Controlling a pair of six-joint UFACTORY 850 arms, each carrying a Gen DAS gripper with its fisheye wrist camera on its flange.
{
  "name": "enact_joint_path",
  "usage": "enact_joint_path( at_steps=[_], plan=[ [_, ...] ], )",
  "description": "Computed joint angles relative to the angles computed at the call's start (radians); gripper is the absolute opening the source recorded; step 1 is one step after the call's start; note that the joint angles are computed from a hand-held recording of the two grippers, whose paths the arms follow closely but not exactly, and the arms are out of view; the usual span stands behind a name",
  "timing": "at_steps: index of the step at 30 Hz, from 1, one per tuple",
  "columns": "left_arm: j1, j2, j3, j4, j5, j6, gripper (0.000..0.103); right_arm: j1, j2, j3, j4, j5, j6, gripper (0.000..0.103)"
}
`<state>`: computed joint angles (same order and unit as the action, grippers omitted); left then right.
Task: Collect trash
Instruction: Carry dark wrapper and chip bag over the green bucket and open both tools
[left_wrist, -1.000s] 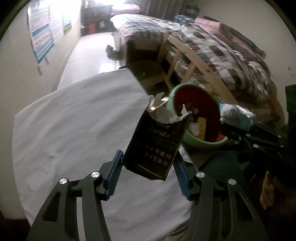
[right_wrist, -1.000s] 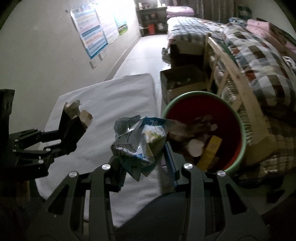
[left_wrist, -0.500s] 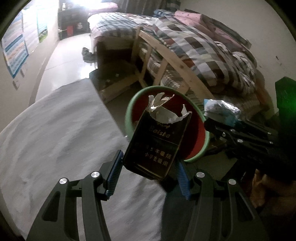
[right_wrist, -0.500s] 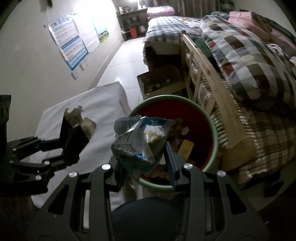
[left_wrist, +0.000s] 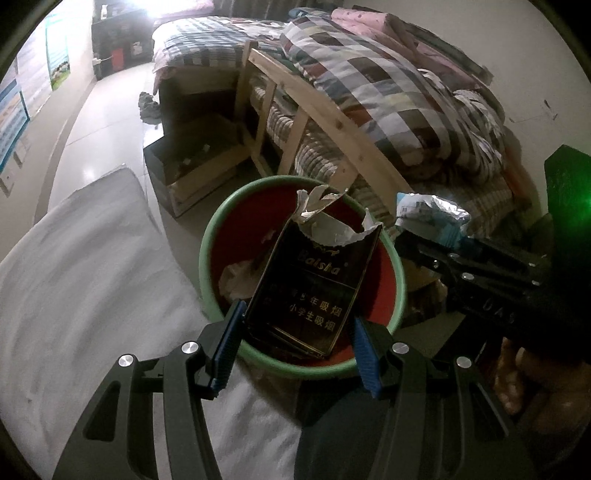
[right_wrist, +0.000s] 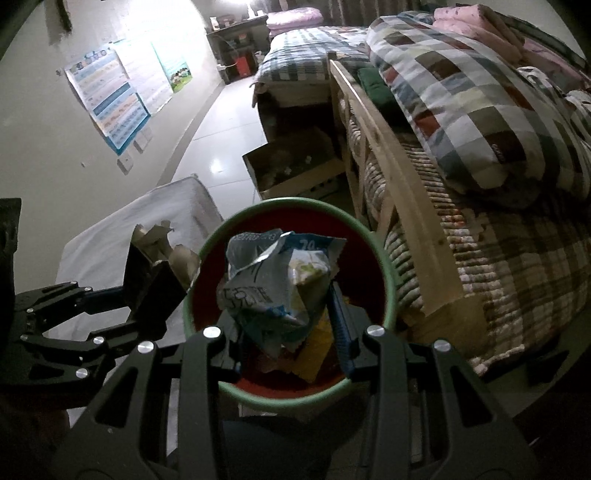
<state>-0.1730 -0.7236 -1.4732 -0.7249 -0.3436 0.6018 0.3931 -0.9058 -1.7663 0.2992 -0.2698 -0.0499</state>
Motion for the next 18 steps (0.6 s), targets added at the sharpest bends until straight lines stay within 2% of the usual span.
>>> enact_joint_path(
  at_steps=[18],
  plan=[
    [0.001, -0.144, -0.194, 0.138, -0.057, -0.155, 0.052, -0.03, -0.154, -0.229, -0.002, -0.109, 0.003, 0.036]
  ],
)
